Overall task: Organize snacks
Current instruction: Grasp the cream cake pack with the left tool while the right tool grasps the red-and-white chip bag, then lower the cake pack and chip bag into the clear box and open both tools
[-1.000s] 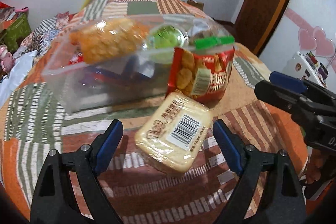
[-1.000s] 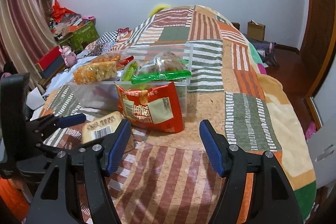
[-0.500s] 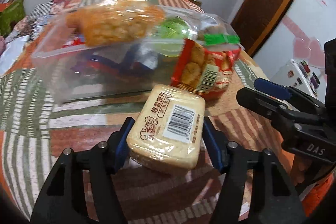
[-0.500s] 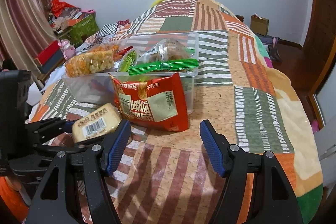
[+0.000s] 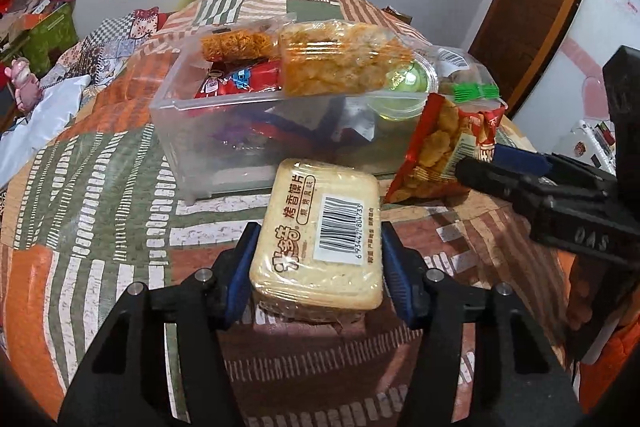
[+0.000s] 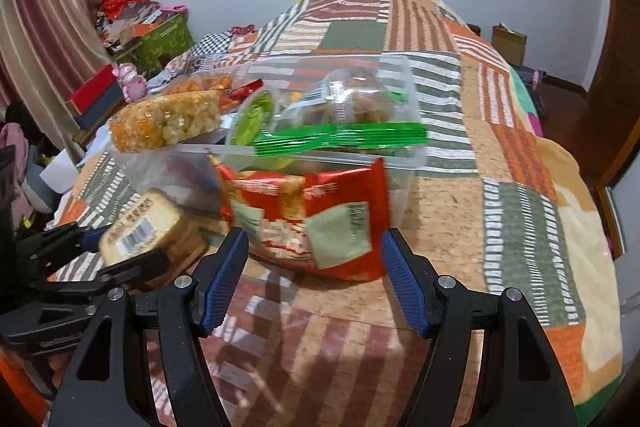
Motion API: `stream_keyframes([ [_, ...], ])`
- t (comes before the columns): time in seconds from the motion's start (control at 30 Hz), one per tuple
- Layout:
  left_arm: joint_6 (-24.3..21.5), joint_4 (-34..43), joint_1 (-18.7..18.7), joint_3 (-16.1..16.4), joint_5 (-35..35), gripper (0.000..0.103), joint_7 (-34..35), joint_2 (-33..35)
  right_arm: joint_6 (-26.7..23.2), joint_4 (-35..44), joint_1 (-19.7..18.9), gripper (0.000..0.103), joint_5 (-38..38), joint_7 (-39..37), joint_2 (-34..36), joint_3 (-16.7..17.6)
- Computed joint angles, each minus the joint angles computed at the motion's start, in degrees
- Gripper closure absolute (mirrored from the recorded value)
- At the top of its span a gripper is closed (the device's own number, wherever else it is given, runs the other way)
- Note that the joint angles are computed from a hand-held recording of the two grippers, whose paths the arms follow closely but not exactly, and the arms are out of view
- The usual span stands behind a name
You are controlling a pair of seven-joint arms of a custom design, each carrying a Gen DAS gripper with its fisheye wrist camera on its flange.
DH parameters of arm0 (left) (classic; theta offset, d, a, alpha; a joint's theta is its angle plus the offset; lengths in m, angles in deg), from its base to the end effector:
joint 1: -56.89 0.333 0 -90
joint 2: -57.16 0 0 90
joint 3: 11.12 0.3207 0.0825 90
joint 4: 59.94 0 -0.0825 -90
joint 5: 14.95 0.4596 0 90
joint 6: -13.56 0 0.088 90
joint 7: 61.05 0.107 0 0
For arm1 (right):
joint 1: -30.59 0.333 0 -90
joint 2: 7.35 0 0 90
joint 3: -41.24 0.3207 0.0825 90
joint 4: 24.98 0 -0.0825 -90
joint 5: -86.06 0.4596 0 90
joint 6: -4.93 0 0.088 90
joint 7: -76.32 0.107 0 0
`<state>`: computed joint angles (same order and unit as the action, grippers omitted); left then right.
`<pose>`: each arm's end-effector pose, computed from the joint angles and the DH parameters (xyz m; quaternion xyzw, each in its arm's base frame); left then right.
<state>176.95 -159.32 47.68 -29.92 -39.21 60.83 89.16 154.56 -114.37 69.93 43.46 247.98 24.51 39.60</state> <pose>0.7011 -0.3156 0.2872 -0.4516 0.8293 -0.3220 0.0678 0.6220 0.5039 0.3366 -0.5938 0.7264 -0.1952 0.2859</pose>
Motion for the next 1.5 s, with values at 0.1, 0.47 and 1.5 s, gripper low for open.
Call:
stream_keyframes([
  [0.1,0.0,0.4,-0.8,0.7,0.8,0.046,-0.6,0.3,0.1,1.2,0.0,0.035,0.2,-2.4,0.8,0.7],
  [0.47,-2.6,4.0,-2.1,1.7,3.8,0.045,-3.8,3.2,-1.2,4.2,0.1,0.022,3.4,-2.9,3.1,0.0],
  [1.5,0.2,-0.4,2.4,-2.7,-3.5,0.048,3.9,0.8,-1.7,3.4,1.0,0.035,3.8,4.0,3.0,-1.6],
])
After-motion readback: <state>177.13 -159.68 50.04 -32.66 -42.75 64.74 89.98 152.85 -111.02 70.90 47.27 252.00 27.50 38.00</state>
